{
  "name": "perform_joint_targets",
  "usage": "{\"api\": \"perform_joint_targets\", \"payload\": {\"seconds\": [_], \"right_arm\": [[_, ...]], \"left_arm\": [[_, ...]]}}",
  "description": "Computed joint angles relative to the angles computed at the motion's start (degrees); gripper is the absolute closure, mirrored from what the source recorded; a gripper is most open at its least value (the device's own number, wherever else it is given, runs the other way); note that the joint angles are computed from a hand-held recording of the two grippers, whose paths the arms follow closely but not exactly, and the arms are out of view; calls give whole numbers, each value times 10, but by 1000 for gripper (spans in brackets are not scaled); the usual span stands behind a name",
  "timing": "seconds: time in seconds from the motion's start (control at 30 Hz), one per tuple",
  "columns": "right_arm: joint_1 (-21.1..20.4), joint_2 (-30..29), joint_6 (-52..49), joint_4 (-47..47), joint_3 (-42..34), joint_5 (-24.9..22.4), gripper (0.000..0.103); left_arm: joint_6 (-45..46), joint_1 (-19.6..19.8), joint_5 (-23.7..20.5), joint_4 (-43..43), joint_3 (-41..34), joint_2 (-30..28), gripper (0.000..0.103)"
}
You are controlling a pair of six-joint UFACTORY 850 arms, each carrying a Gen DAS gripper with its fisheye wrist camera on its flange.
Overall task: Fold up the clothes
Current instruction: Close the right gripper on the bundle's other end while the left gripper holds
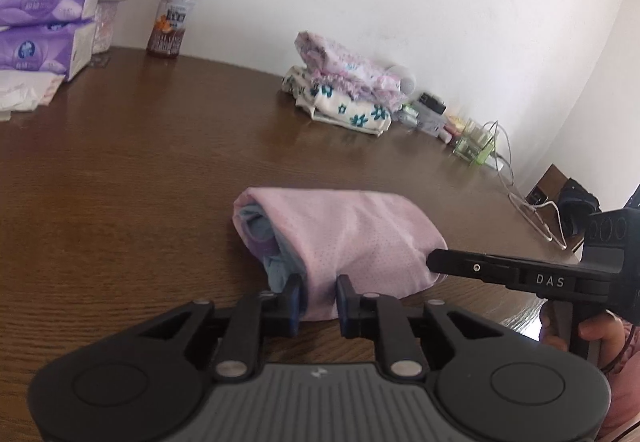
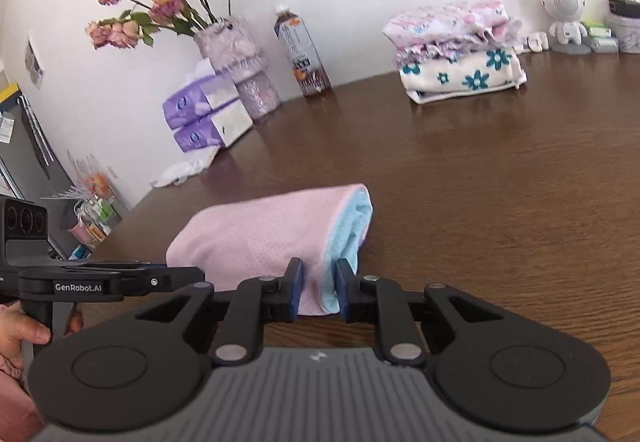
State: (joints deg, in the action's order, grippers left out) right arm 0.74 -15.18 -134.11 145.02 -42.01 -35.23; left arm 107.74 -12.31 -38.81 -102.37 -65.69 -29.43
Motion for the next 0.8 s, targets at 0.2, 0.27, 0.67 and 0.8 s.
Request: {"api": "perform_joint_targets", "payload": {"seconds": [0.2, 0.27, 0.67, 0.8], "right_arm": [[-18, 23, 9, -15, 19, -60, 49], [-21, 24, 25, -21, 14, -52, 42], [-60, -60, 351, -248, -98, -21, 29], [-64, -73, 388, -275, -110, -27, 32]], "left_arm": [[1, 11, -10, -76, 16, 23, 16], [-84, 10, 14, -44, -6, 14, 8], [-341, 11, 27, 105, -100, -48, 7], [-339, 7, 15, 113, -107, -56, 29]]}}
